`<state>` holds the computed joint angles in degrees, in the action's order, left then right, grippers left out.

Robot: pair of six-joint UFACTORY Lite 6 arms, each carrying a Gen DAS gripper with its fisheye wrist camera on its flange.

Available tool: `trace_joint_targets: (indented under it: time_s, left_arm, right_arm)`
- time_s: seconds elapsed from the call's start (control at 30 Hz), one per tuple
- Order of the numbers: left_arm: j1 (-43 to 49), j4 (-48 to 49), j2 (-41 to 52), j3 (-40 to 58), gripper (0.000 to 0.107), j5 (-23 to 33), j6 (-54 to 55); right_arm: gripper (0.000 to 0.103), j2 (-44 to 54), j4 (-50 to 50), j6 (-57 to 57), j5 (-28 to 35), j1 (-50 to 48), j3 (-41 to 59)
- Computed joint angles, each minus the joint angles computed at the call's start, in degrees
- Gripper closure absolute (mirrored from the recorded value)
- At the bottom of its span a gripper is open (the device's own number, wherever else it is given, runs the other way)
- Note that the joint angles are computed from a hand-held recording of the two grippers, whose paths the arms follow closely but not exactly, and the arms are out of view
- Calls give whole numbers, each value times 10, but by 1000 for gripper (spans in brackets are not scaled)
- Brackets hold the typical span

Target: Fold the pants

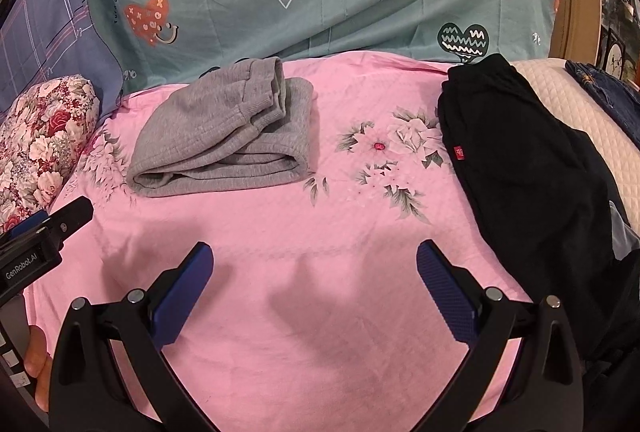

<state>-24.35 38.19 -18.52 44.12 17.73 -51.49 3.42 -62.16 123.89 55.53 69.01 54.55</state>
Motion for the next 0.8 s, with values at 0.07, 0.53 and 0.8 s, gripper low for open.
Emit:
trace_joint_targets:
  time_s: [0.07, 0.53, 0.8]
  left_arm:
    - [0, -4, 0, 0, 6, -1, 3]
    - [18, -87, 7, 3, 6, -11, 80]
    - [13, -79, 7, 2, 6, -7, 66]
  right_arm:
    - [1, 0, 0, 3, 2, 1, 0]
    - [1, 15, 10, -14, -4, 3, 13]
    - [1, 14, 11, -16, -5, 3, 13]
